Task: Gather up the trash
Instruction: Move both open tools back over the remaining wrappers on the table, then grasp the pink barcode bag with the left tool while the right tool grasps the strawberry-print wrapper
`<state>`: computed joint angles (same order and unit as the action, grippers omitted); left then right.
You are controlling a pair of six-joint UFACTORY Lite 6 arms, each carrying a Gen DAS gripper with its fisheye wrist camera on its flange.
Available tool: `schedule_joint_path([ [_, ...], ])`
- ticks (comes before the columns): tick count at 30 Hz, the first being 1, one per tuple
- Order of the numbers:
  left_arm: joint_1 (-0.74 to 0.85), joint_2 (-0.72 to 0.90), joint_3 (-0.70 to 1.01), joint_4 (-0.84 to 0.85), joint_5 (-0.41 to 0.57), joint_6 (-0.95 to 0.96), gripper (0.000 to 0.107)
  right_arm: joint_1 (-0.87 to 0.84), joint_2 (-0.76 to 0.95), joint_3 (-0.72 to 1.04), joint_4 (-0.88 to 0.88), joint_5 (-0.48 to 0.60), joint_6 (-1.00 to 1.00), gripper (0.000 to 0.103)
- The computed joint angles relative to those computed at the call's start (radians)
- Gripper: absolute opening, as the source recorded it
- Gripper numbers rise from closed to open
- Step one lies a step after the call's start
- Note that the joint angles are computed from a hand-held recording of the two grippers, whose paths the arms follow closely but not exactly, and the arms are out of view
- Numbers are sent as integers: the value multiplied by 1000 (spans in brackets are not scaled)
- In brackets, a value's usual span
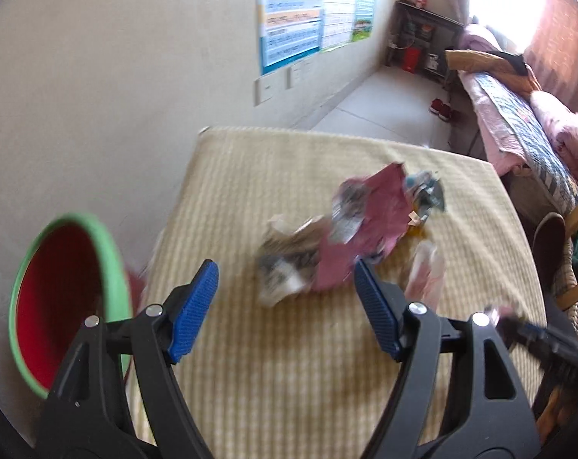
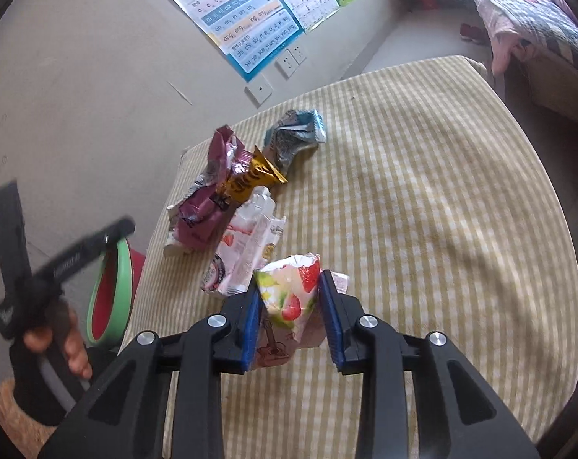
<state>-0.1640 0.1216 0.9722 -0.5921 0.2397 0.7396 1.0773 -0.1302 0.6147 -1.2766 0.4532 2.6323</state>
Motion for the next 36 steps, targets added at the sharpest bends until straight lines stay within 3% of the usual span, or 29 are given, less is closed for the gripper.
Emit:
schedule_joint_path([
  [2, -48, 79, 87, 52, 22, -70, 70, -20, -31, -42, -66, -29, 80, 46],
  [5, -111, 217, 235, 183, 65, -231, 71, -20, -86, -84, -112, -1, 144, 55],
  [9, -169, 373, 374, 419, 97, -508, 71, 0, -146, -109, -5, 53, 48, 58],
  [11, -183, 439, 426, 529, 120, -637, 71, -30, -159, -135, -33, 11, 82, 58],
  [17, -193, 528, 486, 530, 163, -671, 69, -63, -77, -87, -215, -99, 205, 58],
  [19, -204, 514, 459, 574, 144, -700, 38, -69, -3, -33, -238, -135, 194, 58],
  [23, -196, 416, 354, 534, 97, -656, 33, -64, 73, 35, -144, -134, 67, 57],
  [28, -181, 160, 124, 589, 11, -641, 33, -66, 39, -12, -185, -117, 143, 58],
  [31, -137, -3, -26, 454, 11, -484, 33, -59, -2, -42, -155, -94, 134, 58],
  [36, -70, -153, -218, 431, 14, -437, 35, -45, -5, -49, -83, -98, 79, 58],
])
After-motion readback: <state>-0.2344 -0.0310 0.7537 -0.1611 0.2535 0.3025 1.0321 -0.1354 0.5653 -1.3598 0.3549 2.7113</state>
